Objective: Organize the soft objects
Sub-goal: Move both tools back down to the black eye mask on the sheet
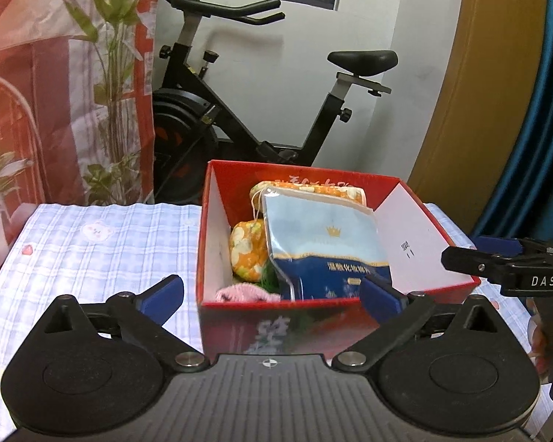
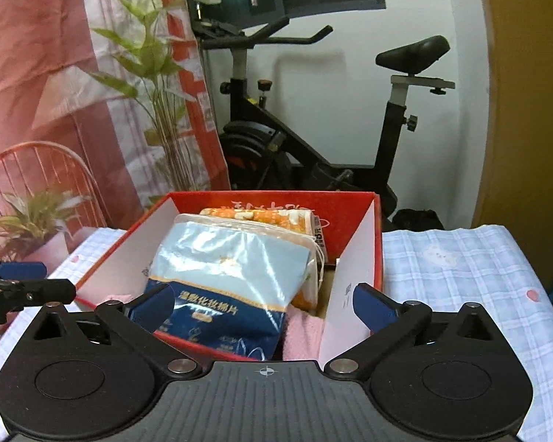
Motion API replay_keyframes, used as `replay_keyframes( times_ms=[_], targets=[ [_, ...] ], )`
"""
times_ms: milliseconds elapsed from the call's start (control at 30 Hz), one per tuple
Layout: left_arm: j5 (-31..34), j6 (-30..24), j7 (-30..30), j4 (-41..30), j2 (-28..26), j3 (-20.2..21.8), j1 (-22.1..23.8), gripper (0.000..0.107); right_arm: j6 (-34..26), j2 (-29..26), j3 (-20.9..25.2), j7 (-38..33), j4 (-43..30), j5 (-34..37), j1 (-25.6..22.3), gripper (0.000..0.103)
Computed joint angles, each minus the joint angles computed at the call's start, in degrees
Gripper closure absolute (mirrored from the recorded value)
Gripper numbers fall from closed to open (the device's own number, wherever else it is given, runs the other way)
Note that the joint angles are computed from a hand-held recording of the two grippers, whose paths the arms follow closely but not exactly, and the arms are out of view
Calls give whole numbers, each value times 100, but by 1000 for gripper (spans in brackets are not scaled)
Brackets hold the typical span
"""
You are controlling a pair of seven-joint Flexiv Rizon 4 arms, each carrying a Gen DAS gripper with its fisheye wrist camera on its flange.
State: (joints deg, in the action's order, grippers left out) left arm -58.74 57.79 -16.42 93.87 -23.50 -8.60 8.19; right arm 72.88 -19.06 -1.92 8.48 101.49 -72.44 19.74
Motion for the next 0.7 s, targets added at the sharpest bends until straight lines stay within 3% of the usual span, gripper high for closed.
replay_keyframes(
  times_ms=[233,700],
  targets=[
    [-406,131,451,485,352,95,4,4,-242,292,77,1113,287,-1148,-39,0],
    [-1134,237,971,1386,777,450,-142,4,-1110,717,711,2498,993,-2269,-153,0]
  ],
)
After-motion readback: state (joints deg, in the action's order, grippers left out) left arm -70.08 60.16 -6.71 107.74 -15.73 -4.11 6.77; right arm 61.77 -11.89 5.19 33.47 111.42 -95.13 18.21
